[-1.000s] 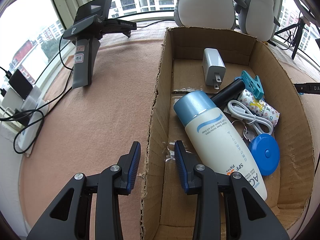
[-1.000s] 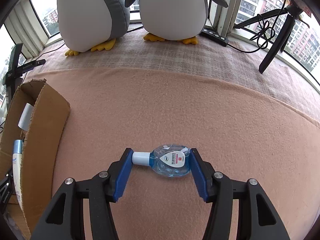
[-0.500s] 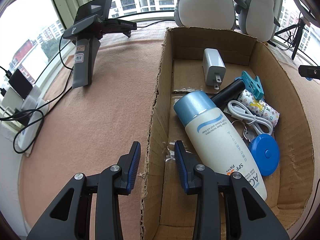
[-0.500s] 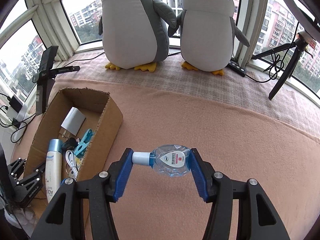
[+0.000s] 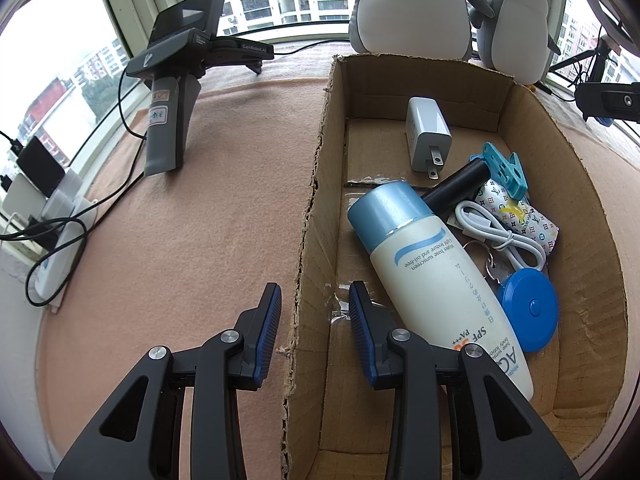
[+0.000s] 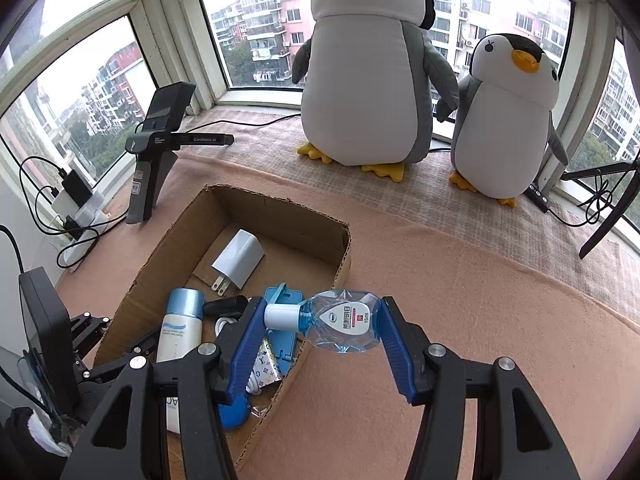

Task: Organize rigid objects
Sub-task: 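Carry the eye-drop bottle into the box and open the right gripper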

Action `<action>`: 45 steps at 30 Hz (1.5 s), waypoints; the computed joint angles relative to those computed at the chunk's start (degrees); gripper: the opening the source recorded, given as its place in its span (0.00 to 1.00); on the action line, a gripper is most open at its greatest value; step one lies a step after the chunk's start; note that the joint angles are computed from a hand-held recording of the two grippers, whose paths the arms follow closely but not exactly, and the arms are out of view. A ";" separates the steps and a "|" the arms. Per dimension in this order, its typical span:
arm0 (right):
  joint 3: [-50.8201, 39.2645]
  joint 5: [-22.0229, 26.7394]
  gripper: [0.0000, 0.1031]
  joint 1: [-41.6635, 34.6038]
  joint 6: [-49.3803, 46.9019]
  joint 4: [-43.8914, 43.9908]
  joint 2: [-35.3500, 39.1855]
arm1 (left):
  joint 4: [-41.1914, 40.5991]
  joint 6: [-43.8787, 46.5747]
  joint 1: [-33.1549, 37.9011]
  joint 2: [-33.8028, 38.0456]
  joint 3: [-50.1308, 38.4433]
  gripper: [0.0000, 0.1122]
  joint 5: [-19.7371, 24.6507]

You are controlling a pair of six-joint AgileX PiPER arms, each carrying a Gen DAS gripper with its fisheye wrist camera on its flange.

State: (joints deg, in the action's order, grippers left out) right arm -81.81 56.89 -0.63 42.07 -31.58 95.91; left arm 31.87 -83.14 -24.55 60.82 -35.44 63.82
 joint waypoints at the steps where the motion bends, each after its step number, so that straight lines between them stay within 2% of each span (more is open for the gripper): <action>1: -0.68 0.17 0.51 0.38 -0.23 -0.01 0.65 | -0.01 0.02 -0.02 0.00 -0.01 0.30 -0.02; 23: -6.35 -0.58 0.51 2.72 -3.25 2.48 8.46 | -0.26 2.20 0.05 -1.19 0.86 0.30 -1.62; 45: -6.48 -0.20 0.51 3.60 -3.81 1.49 8.65 | -0.80 4.71 0.00 -2.55 1.53 0.30 -2.80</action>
State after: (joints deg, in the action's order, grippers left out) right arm -88.29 56.69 2.97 38.26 -30.09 104.56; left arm 31.08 -78.43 -24.54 58.27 -33.92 61.02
